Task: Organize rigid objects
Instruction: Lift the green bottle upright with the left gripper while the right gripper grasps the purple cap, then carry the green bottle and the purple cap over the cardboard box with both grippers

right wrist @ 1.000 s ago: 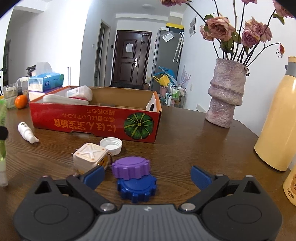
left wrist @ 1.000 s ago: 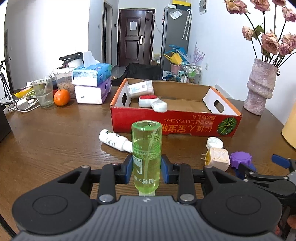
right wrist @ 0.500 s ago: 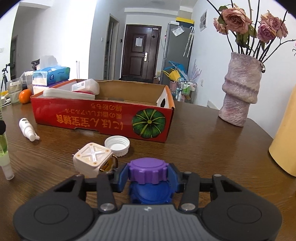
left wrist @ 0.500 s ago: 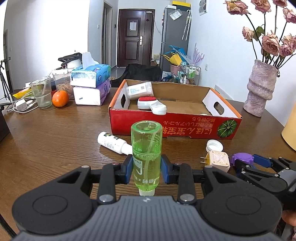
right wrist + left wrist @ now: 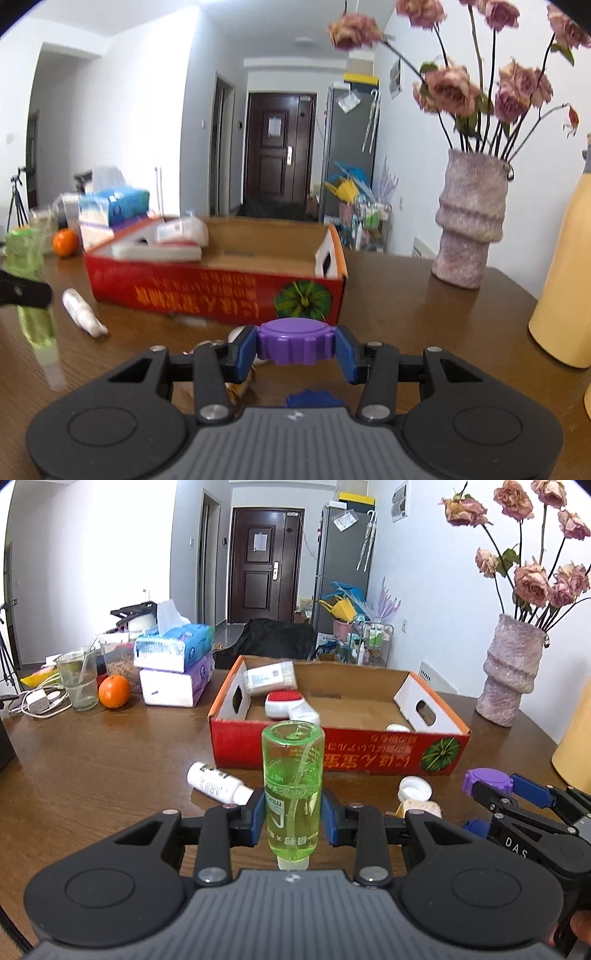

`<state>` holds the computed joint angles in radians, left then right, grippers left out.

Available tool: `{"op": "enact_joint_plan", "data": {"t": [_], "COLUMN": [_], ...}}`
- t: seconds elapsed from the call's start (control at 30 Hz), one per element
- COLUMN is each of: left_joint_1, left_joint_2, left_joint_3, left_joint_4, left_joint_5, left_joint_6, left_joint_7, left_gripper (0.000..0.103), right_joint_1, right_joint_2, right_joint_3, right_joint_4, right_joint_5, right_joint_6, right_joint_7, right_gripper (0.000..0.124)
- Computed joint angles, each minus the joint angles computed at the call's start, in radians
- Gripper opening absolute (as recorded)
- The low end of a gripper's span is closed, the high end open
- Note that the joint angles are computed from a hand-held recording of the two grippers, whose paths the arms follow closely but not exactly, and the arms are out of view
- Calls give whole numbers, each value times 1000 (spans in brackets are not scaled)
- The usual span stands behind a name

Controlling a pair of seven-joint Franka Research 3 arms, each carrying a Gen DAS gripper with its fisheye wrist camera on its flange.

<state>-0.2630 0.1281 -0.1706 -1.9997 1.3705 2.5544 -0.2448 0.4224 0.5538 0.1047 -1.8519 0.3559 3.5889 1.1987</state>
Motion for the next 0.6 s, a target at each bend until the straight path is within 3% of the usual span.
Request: {"op": "enact_joint_plan", "data": {"t": [0.17,0.6], "left_joint_1": [-1,-11], "left_joint_2": [5,92], "left_joint_3": [1,32], "left_joint_4": [27,180], "left_joint_5": [12,58], "left_joint_6": [5,51], "left_joint_7": [-4,-33], "left_gripper": [32,32], "right_joint_1": [-45,-23], "right_joint_2": [-16,48], "right_joint_3": [56,53], "right_joint_4": [-6,126], "right_joint_5": [-70,-94], "right_joint_6": [47,49], "right_joint_7": [57,99], "right_gripper": [45,45]}}
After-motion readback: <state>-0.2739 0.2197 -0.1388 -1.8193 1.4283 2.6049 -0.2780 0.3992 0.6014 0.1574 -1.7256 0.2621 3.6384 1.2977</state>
